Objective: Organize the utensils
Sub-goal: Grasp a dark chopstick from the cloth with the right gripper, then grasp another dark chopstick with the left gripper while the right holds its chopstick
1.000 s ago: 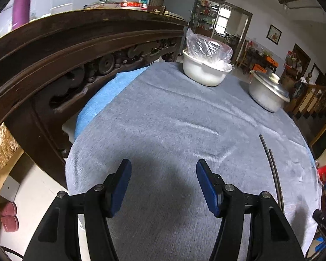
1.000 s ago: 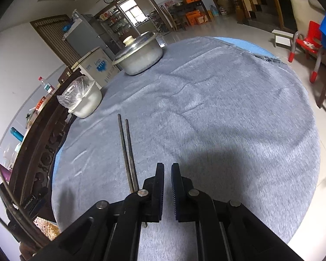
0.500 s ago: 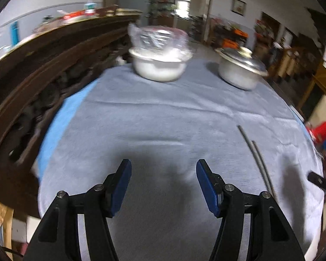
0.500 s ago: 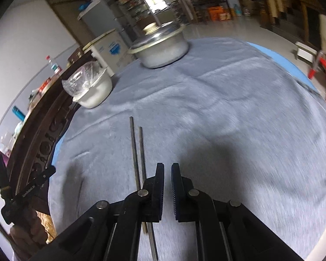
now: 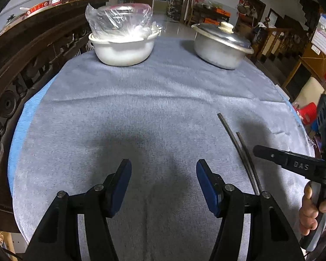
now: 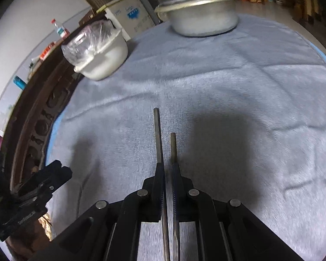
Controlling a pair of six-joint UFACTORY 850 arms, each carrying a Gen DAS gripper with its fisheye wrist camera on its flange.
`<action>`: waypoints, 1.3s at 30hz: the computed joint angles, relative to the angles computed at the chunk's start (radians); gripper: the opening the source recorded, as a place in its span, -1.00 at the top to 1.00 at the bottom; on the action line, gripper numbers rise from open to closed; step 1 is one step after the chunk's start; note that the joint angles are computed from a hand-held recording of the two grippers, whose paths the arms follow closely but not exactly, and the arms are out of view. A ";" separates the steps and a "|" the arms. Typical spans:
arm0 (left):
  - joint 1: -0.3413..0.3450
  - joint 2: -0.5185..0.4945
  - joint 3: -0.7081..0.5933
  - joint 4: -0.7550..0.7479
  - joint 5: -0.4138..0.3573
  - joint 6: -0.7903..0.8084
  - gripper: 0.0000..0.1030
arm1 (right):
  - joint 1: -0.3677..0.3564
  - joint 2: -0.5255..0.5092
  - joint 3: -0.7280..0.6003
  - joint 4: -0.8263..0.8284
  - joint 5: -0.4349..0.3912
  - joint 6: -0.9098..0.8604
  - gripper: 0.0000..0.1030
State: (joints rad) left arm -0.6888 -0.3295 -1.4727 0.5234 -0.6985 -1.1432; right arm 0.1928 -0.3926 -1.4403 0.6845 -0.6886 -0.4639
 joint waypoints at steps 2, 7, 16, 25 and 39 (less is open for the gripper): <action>0.003 -0.005 -0.003 -0.008 -0.001 0.009 -0.22 | 0.010 -0.020 -0.018 -0.036 -0.011 0.025 0.83; 0.009 -0.015 -0.013 -0.019 0.001 0.023 -0.22 | 0.031 -0.032 -0.028 -0.127 0.030 0.083 0.80; 0.011 -0.068 -0.085 -0.065 -0.014 0.097 -0.22 | 0.027 -0.013 -0.013 -0.292 0.100 0.169 0.86; 0.050 -0.278 -0.384 -0.340 -0.078 0.389 -0.22 | -0.068 -0.073 -0.114 -0.313 -0.033 0.253 0.84; 0.042 -0.696 -1.027 -0.388 -0.433 0.502 -0.22 | -0.056 -0.112 -0.195 -0.428 -0.101 0.270 0.82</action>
State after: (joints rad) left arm -0.6467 -1.0253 -2.4998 0.1349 -1.1317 -0.6408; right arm 0.1364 -0.5046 -1.6353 0.2565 -0.7891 -0.1939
